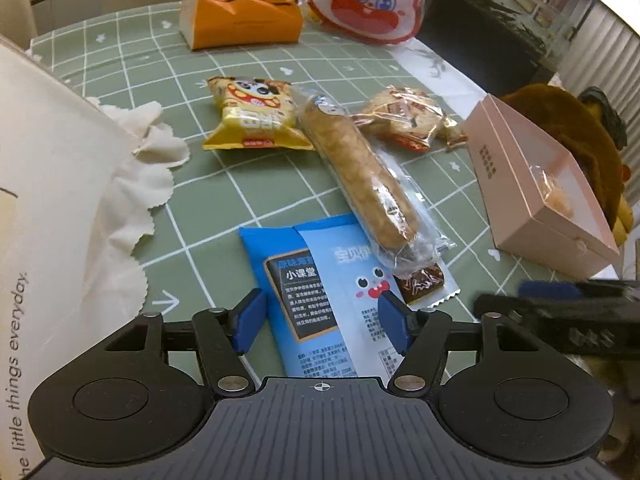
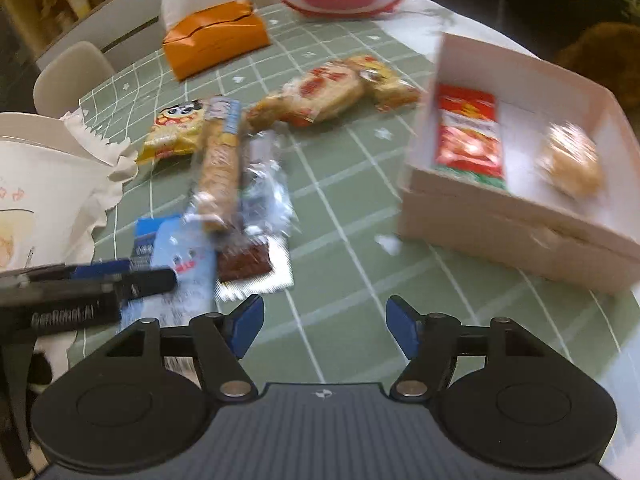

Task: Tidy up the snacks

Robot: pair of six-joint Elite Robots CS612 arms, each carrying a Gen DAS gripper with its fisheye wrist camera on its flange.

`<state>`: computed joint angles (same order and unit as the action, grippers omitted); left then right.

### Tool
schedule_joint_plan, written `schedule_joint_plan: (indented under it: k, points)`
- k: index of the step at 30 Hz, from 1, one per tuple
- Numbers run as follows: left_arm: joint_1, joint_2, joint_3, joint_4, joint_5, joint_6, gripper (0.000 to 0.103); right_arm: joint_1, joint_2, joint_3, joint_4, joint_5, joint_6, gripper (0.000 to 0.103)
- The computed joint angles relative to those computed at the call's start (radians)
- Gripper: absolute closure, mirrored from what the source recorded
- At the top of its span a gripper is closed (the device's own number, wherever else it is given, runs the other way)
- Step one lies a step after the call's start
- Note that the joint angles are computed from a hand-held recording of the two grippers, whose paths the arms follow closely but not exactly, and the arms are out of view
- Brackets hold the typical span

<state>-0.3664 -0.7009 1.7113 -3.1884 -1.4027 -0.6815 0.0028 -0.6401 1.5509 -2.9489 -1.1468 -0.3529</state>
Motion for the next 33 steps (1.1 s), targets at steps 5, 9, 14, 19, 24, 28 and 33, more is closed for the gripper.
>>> schedule_joint_plan:
  k: [5,9,14,19,24,28,33]
  points:
    - [-0.003,-0.011,0.021,-0.003,0.001,-0.021,0.043,0.026,0.025,-0.066,0.015,0.063,0.044,0.035]
    - [0.001,-0.014,0.025,-0.003,-0.022,-0.028,0.043,0.075,0.059,-0.145,0.005,0.002,-0.011,0.035]
    - [0.003,-0.015,0.031,-0.018,-0.030,-0.047,0.043,0.120,0.109,-0.276,0.137,-0.049,-0.041,0.040]
    - [0.012,-0.006,0.031,-0.054,-0.029,-0.086,0.043,0.112,0.081,-0.247,0.206,-0.048,-0.137,0.074]
    - [0.007,0.004,0.012,-0.046,-0.006,-0.052,0.044,0.056,0.013,-0.124,0.221,0.009,-0.163,0.075]
    - [-0.001,0.016,-0.018,-0.030,-0.036,0.052,0.044,0.005,-0.033,-0.021,0.190,0.032,-0.151,0.075]
    - [-0.021,0.024,-0.039,-0.006,-0.064,0.159,0.043,-0.052,-0.068,0.085,0.098,0.009,-0.071,0.075]
